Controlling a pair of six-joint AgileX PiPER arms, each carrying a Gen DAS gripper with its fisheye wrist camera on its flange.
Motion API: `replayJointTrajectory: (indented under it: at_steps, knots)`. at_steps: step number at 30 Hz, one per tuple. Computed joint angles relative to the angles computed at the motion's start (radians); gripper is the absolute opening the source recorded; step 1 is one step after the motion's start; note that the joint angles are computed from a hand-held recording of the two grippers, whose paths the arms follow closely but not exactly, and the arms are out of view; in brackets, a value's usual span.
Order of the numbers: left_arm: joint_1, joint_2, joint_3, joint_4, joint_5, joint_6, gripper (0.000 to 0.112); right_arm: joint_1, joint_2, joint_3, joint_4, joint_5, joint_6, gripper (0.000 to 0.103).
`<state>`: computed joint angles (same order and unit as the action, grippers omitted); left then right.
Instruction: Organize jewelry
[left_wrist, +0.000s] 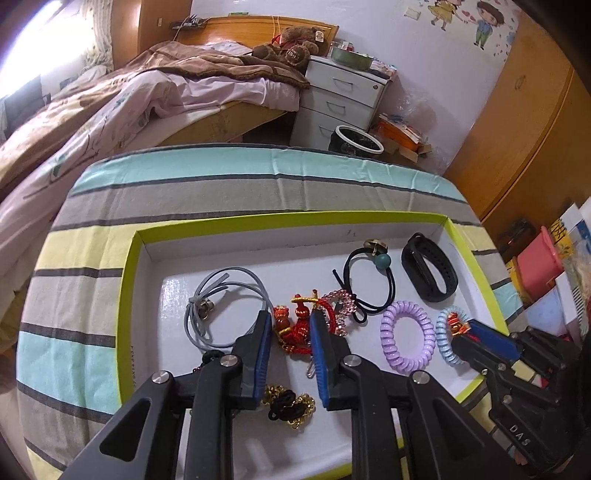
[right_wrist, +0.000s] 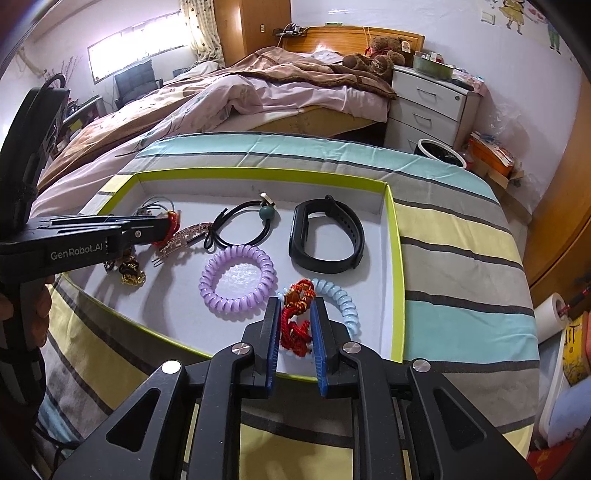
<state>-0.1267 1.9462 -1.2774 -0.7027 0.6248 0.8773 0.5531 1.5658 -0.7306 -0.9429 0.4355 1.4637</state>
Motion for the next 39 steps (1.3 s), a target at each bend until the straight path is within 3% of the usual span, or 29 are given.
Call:
replayJointTrajectory:
  at_steps: [5,14,22,24,30,39]
  knots:
    - [-0.008,-0.010,0.009,0.012,-0.006,-0.011,0.031,-0.014,-0.005,0.006,-0.001,-0.017,0.013,0.041]
    - [-0.019,-0.033,0.034,0.023,-0.027,-0.023,0.044,-0.014,-0.014,0.017,-0.015,-0.023,0.039,0.041]
    - [-0.017,-0.079,0.076,-0.001,-0.025,0.010,0.046,-0.007,-0.050,0.050,-0.086,-0.027,0.139,0.041]
    - [-0.023,-0.102,0.101,0.000,-0.045,0.010,0.053,-0.006,-0.064,0.065,-0.119,-0.038,0.180,0.041]
    - [-0.036,-0.190,0.187,-0.002,-0.115,0.011,0.054,0.023,-0.091,0.085,-0.156,-0.006,0.258,0.041]
    - [0.005,-0.377,0.381,-0.132,-0.184,0.131,0.054,0.160,-0.193,0.126,-0.204,0.134,0.415,0.042]
